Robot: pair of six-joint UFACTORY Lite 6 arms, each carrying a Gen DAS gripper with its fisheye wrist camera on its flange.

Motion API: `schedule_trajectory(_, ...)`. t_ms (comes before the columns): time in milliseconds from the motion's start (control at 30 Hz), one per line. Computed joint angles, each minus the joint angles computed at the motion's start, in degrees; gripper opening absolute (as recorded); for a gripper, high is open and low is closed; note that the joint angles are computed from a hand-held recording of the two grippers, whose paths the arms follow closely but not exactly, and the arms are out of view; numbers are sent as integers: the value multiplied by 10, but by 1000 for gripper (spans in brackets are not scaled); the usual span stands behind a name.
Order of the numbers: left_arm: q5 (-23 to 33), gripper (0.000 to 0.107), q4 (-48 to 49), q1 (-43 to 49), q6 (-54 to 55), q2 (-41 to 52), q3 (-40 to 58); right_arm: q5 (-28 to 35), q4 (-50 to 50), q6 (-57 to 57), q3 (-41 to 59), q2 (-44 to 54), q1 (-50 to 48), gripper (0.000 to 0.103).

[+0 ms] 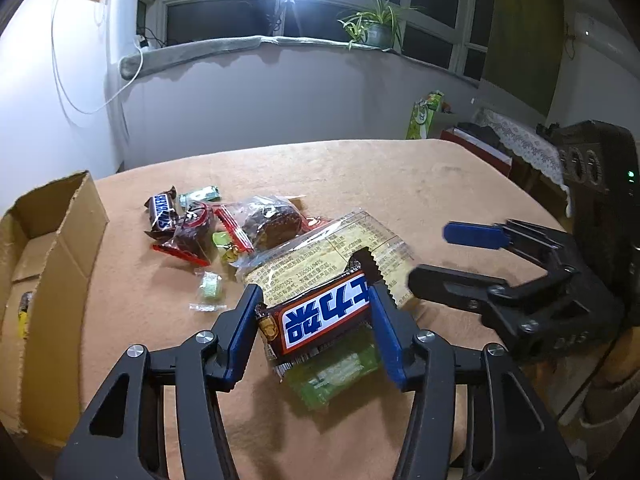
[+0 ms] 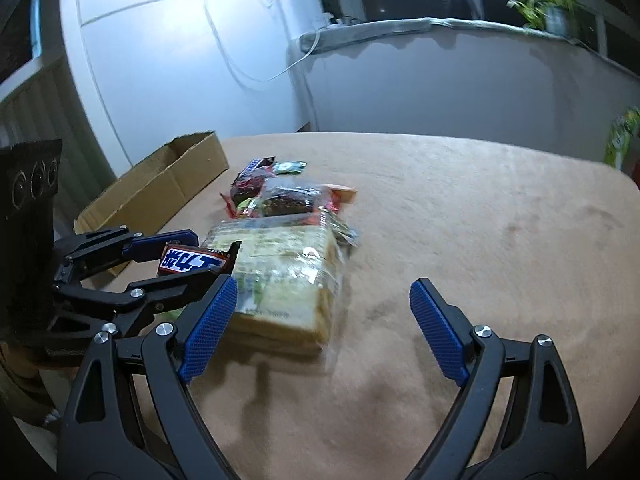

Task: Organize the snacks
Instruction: 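Move the left gripper to the Snickers bar on the bread and grasp it, then grasp the packaged bread loaf with the right gripper while the left drops the Snickers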

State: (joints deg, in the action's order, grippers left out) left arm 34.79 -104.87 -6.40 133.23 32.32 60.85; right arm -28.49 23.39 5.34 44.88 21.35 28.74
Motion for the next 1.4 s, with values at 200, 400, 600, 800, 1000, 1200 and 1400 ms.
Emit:
schedule_trajectory(200,35,52,59,31,-64,21,25,13,37,-22,21,13,8,91)
schedule_trajectory(400,24,52,55,65,-94,48,61,68,-1,-14,53,15,-17,91)
schedule_trajectory(600,-75,58,-78,52,-39,80,92,79,-59,60,92,70,-10,91)
schedule_trajectory(800,91,76,123,94,-177,29,26,34,-208,227,73,85,-32,91)
schedule_trajectory(1000,59,61,66,34,-89,40,11,8,-270,279,51,74,-49,76)
schedule_trajectory(1200,38,63,102,14,-99,88,65,5,-296,304,63,82,-42,71)
schedule_trajectory(1400,27,62,99,2,-106,85,69,24,-249,259,64,70,-33,65)
